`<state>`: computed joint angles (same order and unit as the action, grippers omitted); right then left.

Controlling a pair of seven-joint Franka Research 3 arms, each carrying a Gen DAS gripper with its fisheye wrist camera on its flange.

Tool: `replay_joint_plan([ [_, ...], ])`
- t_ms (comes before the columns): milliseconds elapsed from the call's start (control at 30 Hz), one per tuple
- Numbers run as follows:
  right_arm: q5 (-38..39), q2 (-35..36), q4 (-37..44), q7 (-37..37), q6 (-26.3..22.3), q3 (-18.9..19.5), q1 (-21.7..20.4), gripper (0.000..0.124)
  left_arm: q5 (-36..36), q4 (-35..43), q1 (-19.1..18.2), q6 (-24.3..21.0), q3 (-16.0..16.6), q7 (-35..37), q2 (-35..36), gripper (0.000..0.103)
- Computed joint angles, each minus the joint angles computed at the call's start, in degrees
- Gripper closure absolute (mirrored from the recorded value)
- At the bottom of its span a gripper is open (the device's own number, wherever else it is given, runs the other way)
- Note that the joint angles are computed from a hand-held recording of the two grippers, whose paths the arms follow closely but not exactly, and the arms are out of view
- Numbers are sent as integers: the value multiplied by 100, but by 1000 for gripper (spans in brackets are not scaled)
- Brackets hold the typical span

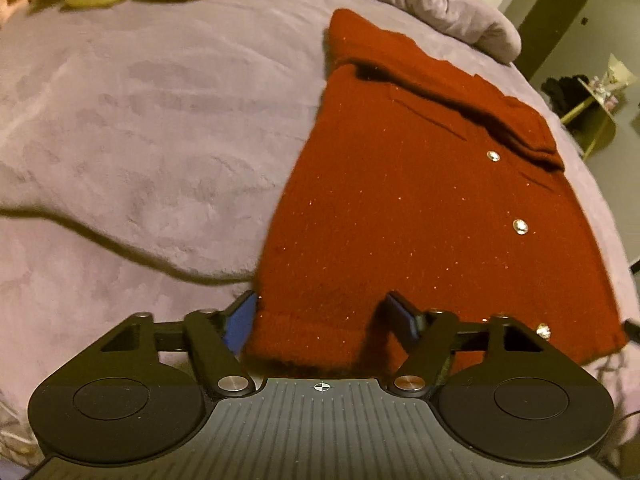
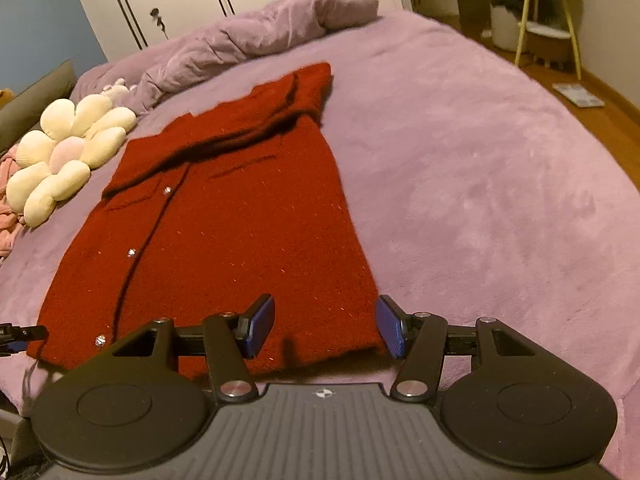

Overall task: Fold small clothes
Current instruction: 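Grasp the hem of the folded cardigan with the left gripper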

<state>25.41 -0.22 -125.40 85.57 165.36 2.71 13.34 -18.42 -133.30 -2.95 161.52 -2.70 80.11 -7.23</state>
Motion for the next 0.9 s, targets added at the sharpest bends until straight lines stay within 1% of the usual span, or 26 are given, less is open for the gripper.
replay_joint_plan([
  [33,243,44,66,-129,-112,-10,-6,74,-267,19,-56,-56,69,182,3,35],
  [100,433,41,85,-270,-182,-16,-22,85,-746,87,-110,-199,167,572,20,45],
  [167,740,26,123,-519,-300,-34,-48,92,-1098,132,-115,-277,199,889,28,51],
  [200,795,31,157,-556,-374,-50,-67,93,-1228,146,-97,-336,211,1022,26,51],
  [233,833,40,192,-621,-432,-67,-90,92,-1370,166,-80,-401,227,1167,32,51],
  [267,808,46,205,-633,-442,-72,-104,92,-1456,186,-53,-455,223,1254,40,47],
  [300,703,64,234,-545,-467,-85,-123,86,-1449,209,-9,-502,202,1253,54,40],
  [333,747,95,296,-561,-585,-94,-144,81,-1369,238,42,-540,169,1184,79,35],
  [367,996,129,364,-734,-726,-96,-168,74,-1361,279,73,-597,153,1184,114,32],
  [400,1370,169,436,-992,-871,-92,-197,72,-1580,315,65,-668,171,1386,144,33],
  [433,1486,209,493,-1083,-972,-90,-217,72,-1939,358,50,-762,202,1676,181,36],
  [467,1429,241,530,-1072,-1028,-90,-225,72,-2159,407,68,-874,197,1813,220,39],
  [500,1279,279,576,-997,-1094,-95,-232,74,-2127,426,113,-892,149,1770,242,42],
  [533,1171,303,612,-938,-1153,-98,-240,79,-2145,438,140,-894,116,1847,246,46],
  [567,1085,319,654,-906,-1221,-99,-249,92,-2216,465,159,-954,104,1990,242,54],
  [600,1110,329,703,-993,-1319,-98,-273,99,-2220,493,183,-1003,86,2037,238,61],
  [667,1329,339,779,-1218,-1469,-91,-322,101,-2120,560,220,-1120,51,2113,226,70],
  [733,1406,399,897,-1285,-1655,-106,-366,99,-1963,621,251,-1202,25,2139,231,74],
  [800,1360,483,1024,-1259,-1795,-117,-396,84,-2012,680,269,-1287,29,2183,243,78],
  [833,1405,545,1111,-1271,-1913,-120,-424,81,-2056,704,281,-1324,34,2201,256,78],
  [900,1471,647,1237,-1228,-2077,-115,-462,79,-2134,751,312,-1420,40,2231,282,78],
])
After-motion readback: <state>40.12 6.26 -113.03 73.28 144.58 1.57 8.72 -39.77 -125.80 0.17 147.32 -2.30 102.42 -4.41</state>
